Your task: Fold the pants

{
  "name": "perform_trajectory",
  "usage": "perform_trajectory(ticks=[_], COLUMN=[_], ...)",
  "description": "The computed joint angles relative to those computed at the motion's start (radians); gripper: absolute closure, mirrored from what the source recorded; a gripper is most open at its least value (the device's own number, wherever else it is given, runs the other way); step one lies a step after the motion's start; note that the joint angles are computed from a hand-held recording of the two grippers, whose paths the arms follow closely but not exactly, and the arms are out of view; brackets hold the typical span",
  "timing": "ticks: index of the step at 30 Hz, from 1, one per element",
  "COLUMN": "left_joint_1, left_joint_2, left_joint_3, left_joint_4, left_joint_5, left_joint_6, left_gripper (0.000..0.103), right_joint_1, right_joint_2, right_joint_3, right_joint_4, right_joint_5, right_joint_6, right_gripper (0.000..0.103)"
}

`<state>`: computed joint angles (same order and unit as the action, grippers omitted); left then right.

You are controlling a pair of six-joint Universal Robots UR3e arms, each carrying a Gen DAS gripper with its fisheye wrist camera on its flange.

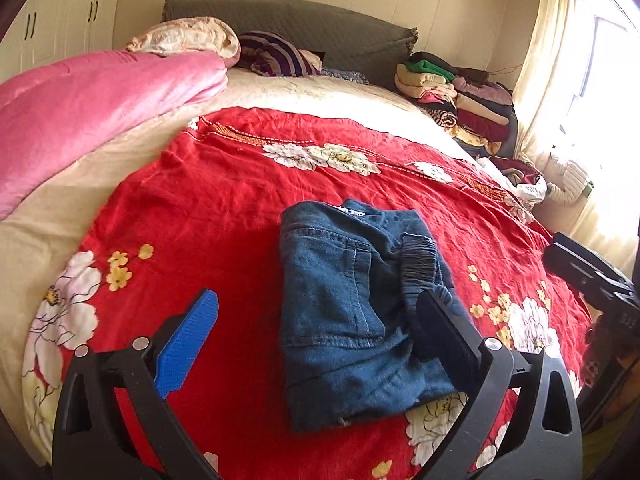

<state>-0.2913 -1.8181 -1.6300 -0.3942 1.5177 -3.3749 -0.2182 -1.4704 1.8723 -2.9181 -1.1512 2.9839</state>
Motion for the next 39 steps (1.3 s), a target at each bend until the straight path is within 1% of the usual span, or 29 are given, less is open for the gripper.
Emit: perform_trajectory(ticks=[8, 11, 16, 18, 22, 28, 33, 39], left_joint_1=[-0.034, -0.067, -0.099, -0.108, -0.129, -0.142, -0.133, -0.135], left_joint_2=[0.132, 0.185, 0.262, 0.291, 0.321, 0.313, 0.306, 0.302], left_joint_3=[-0.151, -0.224, -0.318, -0.357, -0.416, -0.45, -0.459, -0.458], left_joint_4=[0.043, 0.074, 0.08, 0.083, 0.102, 0.108, 0.1, 0.1], left_joint_5=[0.048, 0.097, 0.118, 0.112, 0.118, 0.131, 0.113, 0.119], left_joint_6=[0.005, 0.003, 0.0, -0.007, -0.036, -0.053, -0.061, -0.069], left_gripper=[0.004, 0.004, 0.004, 0.004, 0.004, 0.004, 0.004, 0.004], right_joint_1=[-0.052, -0.069, -0.111, -0.112, -0.097, -0.057, -0.026, -0.028], right_joint_2=[-0.189, -0.262, -0.374, -0.405, -0.429, -0.402, -0.374, -0.373], right_joint_3=[0.18, 0.261, 0.365, 0.404, 0.475, 0.535, 0.538, 0.53], right_joint_4=[-0.004, -0.029, 0.013, 0.029, 0.01, -0.035, -0.057, -0.05], right_joint_5=[0.064, 0.058, 0.086, 0.079, 0.046, 0.0, -0.032, -0.028], right_joint_6=[-0.028, -0.036, -0.062, -0.083, -0.088, -0.08, -0.081, -0.082], right_gripper=[0.009, 0.009, 0.009, 0.009, 0.009, 0.009, 0.009, 0.009])
